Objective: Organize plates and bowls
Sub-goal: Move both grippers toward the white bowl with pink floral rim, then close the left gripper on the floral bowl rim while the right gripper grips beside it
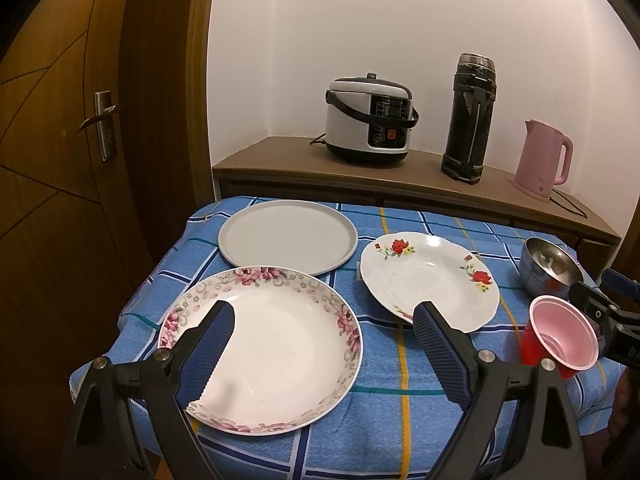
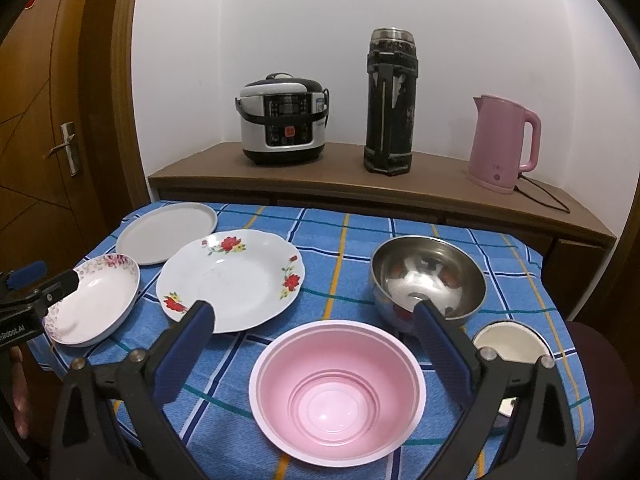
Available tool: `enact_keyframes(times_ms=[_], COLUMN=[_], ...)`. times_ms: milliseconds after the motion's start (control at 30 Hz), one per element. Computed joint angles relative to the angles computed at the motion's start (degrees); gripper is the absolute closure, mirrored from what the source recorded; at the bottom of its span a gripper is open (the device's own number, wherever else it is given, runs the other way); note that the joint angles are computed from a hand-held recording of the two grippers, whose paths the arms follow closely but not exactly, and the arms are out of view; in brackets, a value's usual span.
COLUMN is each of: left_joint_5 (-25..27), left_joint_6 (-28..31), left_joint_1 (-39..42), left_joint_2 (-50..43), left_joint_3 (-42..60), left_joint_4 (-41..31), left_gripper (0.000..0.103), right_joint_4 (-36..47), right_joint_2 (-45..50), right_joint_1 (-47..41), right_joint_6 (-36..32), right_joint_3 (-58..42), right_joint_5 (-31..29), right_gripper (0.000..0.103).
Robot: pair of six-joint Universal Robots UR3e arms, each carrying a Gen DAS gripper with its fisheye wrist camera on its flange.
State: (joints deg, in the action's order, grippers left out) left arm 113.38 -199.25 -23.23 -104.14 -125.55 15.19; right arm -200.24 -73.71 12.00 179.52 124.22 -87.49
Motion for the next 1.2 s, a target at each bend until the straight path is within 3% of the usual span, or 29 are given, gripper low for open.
enact_keyframes(times_ms=[633,1067,1200], left_joint_5=[-2.28,-4.87,-4.73], left_joint_6=[0.33,0.45,0.39], left_joint_1=[2.34,6.06,7.63], left_joint_2=[-0.48,-0.78,-0.85], left_joint_3=[-1.47,-3.91,-4.48], left_joint_4=[1.90,3.99,3.83], left_gripper=[0.011,0.011,0.011], right_joint_4=[3.15,8.64,12.54], right_joint_2=[1.93,5.35,6.70], right_joint_1=[1.66,4.36,5.47], right_joint_6=[0.08,-1.50,-1.75], right_joint_3=[-3.33,-9.37,-12.68], right_joint_5=[-0.88,-0.59,2.20], right_gripper=[0.010,0.021,0.034])
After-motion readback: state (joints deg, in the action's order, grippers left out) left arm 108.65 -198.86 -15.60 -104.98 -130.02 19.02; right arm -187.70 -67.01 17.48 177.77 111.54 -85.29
